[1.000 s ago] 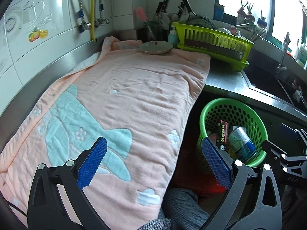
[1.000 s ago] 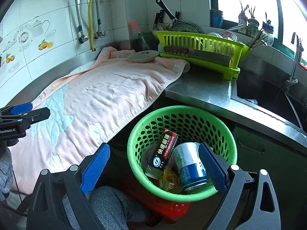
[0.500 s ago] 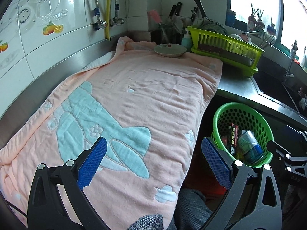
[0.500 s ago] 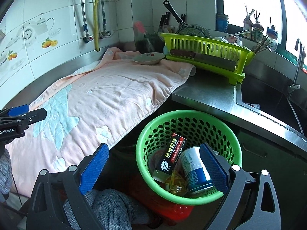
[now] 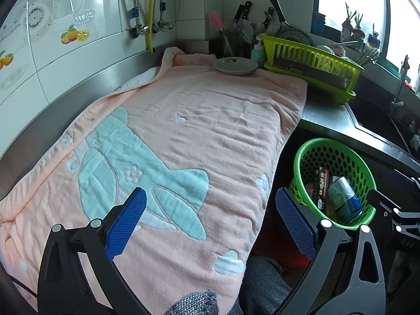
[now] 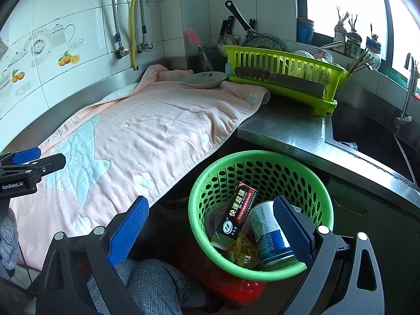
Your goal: Collect trash
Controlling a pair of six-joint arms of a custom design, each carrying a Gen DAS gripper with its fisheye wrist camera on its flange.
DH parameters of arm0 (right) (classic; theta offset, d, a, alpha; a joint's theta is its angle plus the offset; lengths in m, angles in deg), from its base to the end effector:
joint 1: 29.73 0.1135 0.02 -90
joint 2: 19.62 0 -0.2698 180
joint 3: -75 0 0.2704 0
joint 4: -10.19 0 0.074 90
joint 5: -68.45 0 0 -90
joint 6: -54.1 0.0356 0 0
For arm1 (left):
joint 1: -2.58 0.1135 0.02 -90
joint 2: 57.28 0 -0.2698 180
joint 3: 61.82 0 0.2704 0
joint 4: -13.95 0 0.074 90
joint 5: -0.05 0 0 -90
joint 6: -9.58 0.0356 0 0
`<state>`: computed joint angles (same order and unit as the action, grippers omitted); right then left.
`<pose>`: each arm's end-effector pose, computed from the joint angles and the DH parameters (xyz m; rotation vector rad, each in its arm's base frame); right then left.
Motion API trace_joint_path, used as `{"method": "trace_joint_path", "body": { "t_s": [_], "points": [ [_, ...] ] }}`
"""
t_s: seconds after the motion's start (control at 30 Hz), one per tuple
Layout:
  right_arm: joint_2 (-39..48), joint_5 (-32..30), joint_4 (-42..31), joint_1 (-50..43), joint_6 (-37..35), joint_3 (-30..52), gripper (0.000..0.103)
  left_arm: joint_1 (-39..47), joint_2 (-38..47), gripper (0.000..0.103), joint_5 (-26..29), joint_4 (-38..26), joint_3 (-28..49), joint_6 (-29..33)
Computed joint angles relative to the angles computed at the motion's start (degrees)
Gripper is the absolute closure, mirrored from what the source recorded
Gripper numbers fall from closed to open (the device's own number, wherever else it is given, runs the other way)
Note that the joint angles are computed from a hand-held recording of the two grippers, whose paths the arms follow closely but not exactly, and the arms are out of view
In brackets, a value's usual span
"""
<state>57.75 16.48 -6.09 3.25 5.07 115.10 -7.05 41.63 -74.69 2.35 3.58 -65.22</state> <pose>0.2106 0.1105 0.1309 0.4112 2.2252 -0.1737 0.3570 -0.0701 0.1540 0.6282 2.2525 -0.2656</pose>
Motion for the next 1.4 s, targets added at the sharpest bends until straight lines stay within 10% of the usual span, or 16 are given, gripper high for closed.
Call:
{"method": "trace_joint_path", "body": {
  "t_s": [1.4],
  "points": [
    [0.49, -0.75, 1.06, -0.14, -0.03, -0.16, 0.01, -0.37, -0.22, 0.005, -0.74, 0.68, -0.87, -0.46]
  ]
}}
